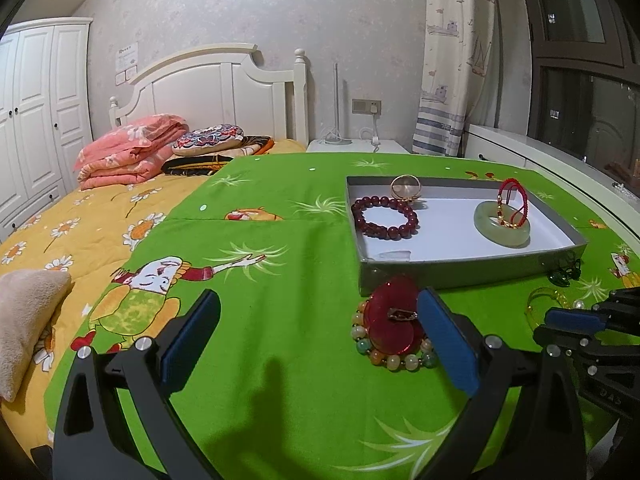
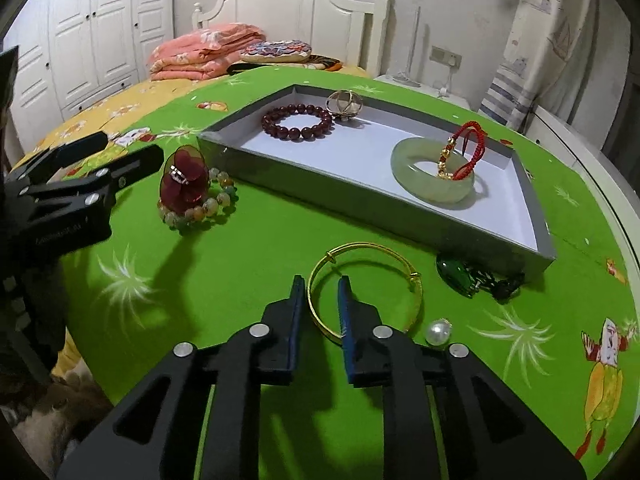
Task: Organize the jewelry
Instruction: 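Move the right tool to the gold bangle and close on it, then grasp the red flower brooch with the left tool while the right tool holds the gold bangle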
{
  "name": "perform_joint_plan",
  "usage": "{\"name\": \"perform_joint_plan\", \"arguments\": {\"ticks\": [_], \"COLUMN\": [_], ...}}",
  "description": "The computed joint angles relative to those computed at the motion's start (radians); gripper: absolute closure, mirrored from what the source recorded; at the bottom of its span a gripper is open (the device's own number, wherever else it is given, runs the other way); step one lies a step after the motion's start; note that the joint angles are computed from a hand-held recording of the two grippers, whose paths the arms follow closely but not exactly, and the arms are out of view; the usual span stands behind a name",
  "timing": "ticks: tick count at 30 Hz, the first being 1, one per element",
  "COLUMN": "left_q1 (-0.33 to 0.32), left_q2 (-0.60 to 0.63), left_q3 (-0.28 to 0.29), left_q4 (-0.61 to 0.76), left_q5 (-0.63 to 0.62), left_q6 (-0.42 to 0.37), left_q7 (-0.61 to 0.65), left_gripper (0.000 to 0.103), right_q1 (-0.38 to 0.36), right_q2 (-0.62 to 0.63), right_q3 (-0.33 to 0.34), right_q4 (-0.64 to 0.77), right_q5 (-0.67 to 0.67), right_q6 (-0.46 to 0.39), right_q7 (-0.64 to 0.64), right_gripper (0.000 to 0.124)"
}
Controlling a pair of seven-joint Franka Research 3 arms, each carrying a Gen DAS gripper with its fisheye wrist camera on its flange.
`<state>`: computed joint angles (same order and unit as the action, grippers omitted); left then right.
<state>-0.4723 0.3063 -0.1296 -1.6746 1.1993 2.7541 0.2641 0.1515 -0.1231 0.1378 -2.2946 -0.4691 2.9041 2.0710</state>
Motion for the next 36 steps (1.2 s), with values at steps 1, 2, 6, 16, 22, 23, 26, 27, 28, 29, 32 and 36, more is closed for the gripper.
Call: {"name": "perform_joint_plan", "arguments": {"ticks": [1, 2, 6, 16, 22, 23, 26, 27, 28, 29, 32, 36], "left_q1": [0.0, 0.001, 0.0, 0.001, 0.002, 0.001, 0.008, 0.013, 0.021, 0.021, -0.014, -0.032], "left_q2": [0.001, 0.003, 0.003, 0.008, 0.035, 0.039, 0.049, 0.05, 0.054, 0.056, 0.069, 0.105], "left_q3": [0.0, -0.002, -0.002, 0.0, -0.025, -0.026, -0.036, -0.039, -0.05, -0.051, -0.027, -0.031], "left_q4": [0.001, 0.003, 0.004, 0.006, 0.039, 0.042, 0.053, 0.053, 0.056, 0.06, 0.087, 0.142], "left_q5": [-0.001, -0.007, -0.011, -0.036, -0.155, -0.173, -0.259, -0.288, -0.33, -0.356, -0.344, -0.379], "left_q6": [0.0, 0.0, 0.004, 0.011, -0.031, -0.034, -0.041, -0.037, -0.031, -0.028, -0.041, -0.11], "left_q7": [0.002, 0.009, 0.018, 0.052, 0.237, 0.26, 0.332, 0.356, 0.392, 0.413, 0.421, 0.485], "left_gripper": [0.007, 0.007, 0.007, 0.007, 0.017, 0.019, 0.02, 0.022, 0.022, 0.022, 0.022, 0.027], "right_q1": [-0.001, -0.009, -0.015, -0.086, -0.154, -0.16, -0.166, -0.167, -0.165, -0.167, -0.169, -0.167], "right_q2": [-0.003, -0.005, -0.002, -0.035, -0.056, -0.057, -0.054, -0.053, -0.053, -0.053, -0.053, -0.051], "right_q3": [-0.001, 0.005, 0.014, 0.061, 0.12, 0.125, 0.132, 0.132, 0.131, 0.133, 0.134, 0.133], "right_q4": [-0.003, -0.006, -0.011, -0.053, -0.056, -0.056, -0.056, -0.057, -0.058, -0.058, -0.059, -0.059], "right_q5": [-0.007, -0.036, -0.094, -0.23, -0.308, -0.311, -0.311, -0.311, -0.307, -0.31, -0.313, -0.311], "right_q6": [0.0, 0.001, 0.024, 0.134, 0.169, 0.17, 0.169, 0.17, 0.17, 0.17, 0.171, 0.172], "right_q7": [-0.004, 0.005, 0.024, 0.214, 0.307, 0.312, 0.318, 0.319, 0.316, 0.32, 0.324, 0.323], "right_gripper": [0.106, 0.106, 0.116, 0.118, 0.118, 0.118, 0.118, 0.118, 0.118, 0.118, 0.118, 0.118]}}
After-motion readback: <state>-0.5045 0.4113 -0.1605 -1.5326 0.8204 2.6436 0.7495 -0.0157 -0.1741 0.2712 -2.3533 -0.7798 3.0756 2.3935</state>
